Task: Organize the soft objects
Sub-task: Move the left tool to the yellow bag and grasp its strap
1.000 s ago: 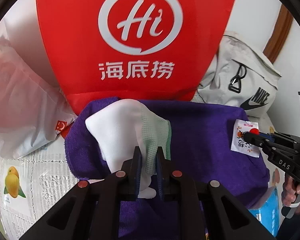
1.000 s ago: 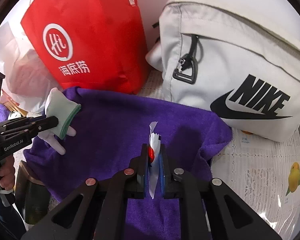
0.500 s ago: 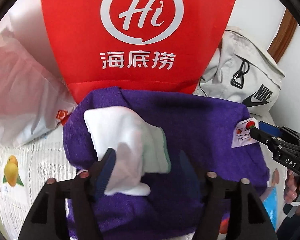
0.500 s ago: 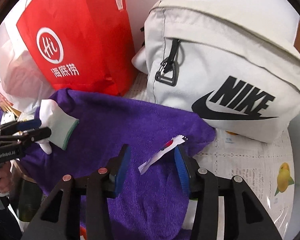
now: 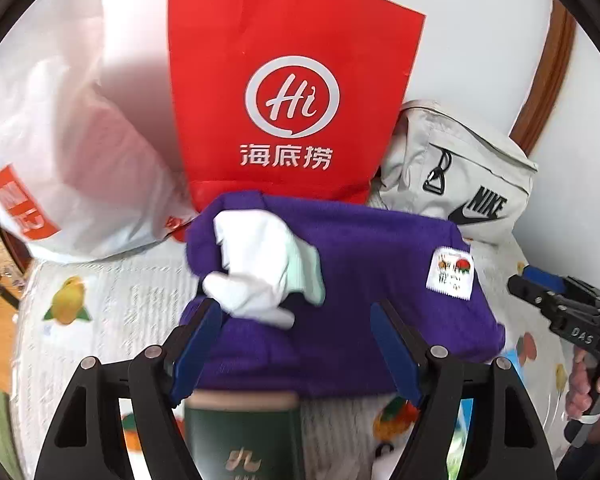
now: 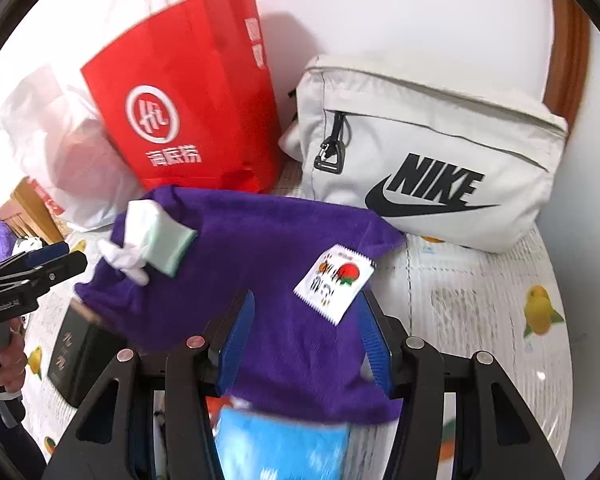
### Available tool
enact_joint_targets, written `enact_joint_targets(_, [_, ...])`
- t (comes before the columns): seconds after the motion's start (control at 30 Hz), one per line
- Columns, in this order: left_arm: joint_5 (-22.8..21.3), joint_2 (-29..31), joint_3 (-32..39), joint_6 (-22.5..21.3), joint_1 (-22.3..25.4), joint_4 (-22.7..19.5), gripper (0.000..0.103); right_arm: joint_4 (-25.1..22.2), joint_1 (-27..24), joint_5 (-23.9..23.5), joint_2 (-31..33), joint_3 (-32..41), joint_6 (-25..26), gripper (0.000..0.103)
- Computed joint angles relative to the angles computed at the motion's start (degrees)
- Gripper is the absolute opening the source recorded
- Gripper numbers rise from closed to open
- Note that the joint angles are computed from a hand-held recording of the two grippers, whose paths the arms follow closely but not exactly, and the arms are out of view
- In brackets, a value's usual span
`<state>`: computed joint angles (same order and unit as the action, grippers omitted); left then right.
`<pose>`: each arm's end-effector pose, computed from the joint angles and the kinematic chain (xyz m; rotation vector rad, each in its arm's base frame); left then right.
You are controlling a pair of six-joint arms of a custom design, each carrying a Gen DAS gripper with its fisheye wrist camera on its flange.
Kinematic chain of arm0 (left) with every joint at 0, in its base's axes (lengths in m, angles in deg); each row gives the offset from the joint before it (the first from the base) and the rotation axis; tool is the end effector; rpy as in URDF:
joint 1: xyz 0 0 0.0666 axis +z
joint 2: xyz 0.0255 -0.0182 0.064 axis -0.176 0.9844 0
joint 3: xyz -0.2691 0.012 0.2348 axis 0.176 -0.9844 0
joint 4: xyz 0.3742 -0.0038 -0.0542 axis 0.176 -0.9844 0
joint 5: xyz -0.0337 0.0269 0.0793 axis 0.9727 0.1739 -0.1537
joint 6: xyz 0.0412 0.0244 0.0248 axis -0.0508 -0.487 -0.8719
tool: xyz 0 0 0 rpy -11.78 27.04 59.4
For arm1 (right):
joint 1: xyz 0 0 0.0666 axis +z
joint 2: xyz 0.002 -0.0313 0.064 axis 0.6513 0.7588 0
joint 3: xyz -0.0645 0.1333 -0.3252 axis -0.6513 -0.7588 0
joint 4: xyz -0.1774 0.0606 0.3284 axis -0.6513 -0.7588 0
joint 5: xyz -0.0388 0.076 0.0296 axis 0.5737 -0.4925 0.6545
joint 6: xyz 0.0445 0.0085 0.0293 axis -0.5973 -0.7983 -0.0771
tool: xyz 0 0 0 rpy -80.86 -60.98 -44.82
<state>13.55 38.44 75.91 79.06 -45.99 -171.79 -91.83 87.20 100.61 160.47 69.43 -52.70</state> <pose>0.2900 -0.1991 0.5716 0.0394 2.4651 -0.1763 0.3096 0.3115 0.5652 -0.1795 2.4382 0.2626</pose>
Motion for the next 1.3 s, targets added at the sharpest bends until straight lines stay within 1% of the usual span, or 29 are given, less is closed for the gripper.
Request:
enact_joint_targets(0.13, [-1.38,-2.14,-0.10,3.02,-2.17,-4.65,0.076,-0.05,3.68,2.03,-2.39,-1.73,-2.56,0.053])
enact_joint_targets(0.27, [-1.84,-5.75,-2.52,7.03,-5.01,-6.15,0.075,-0.07,7.54,3.82,-4.59,-3.72,-5.35,0.053])
enact_joint_targets(0.33, [-2.87,-7.31,-3.61,9.24,-7.60,-7.60,0.075,0.08,9.78,4.63,-5.95,-5.10,-7.16,0.054])
enact_joint_targets(0.47, [-5.36,-10.09,-6.11,12.87,-13.66,-9.16,0.076,-0.94,14.08,6.36,-7.89,-7.01,-10.51,0.054])
enact_joint_targets(0.53, [-6.33,-11.28,-7.54,14.74,-17.01,-9.39,0.076,-1.25,15.81,7.04,-8.71,-7.97,-11.95,0.054])
enact_joint_targets(0.57, [-6.88,-12.15,-8.86,15.81,-19.19,-8.85,0.076,-1.35,16.67,7.45,-9.16,-8.52,-12.57,0.054])
enact_joint_targets(0.67, [-6.73,-14.00,-12.14,17.70,-23.00,-7.10,0.076,-1.69,19.46,8.84,-11.04,-11.00,-15.31,0.054])
enact_joint_targets(0.7, [-6.62,-14.24,-13.06,18.65,-24.08,-7.02,0.076,-1.77,20.36,9.25,-11.76,-11.96,-16.48,0.054])
enact_joint_targets(0.77, [-7.72,-14.33,-14.57,20.67,-26.07,-7.88,0.076,-1.75,22.06,10.16,-13.39,-14.14,-18.88,0.054])
enact_joint_targets(0.87, [-10.05,-14.48,-17.02,23.04,-28.32,-9.45,0.076,-2.47,23.64,10.71,-14.92,-16.26,-21.10,0.054])
enact_joint_targets(0.97, [-10.64,-15.55,-19.79,23.89,-28.50,-8.51,0.075,-3.13,25.02,11.69,-16.38,-18.25,-23.33,0.054])
enact_joint_targets(1.0, [-10.67,-15.93,-20.56,23.86,-28.28,-7.92,0.074,-3.19,25.46,11.77,-16.95,-19.13,-24.37,0.054])
enact_joint_targets(1.07, [-10.13,-16.91,-22.02,23.04,-27.80,-6.15,0.057,-3.09,25.84,11.47,-17.56,-20.14,-25.42,0.054])
enact_joint_targets(1.13, [-9.57,-17.49,-23.01,21.68,-27.16,-4.42,0.054,-3.59,26.44,11.72,-17.84,-21.03,-26.38,0.054])
enact_joint_targets(1.23, [-10.34,-17.48,-23.70,19.25,-26.99,-3.20,0.040,-4.93,27.55,12.97,-17.53,-21.70,-27.89,0.054])
enact_joint_targets(1.3, [-10.91,-17.32,-23.76,17.61,-26.91,-2.84,0.038,-4.32,27.92,12.66,-17.73,-22.57,-28.25,0.054])
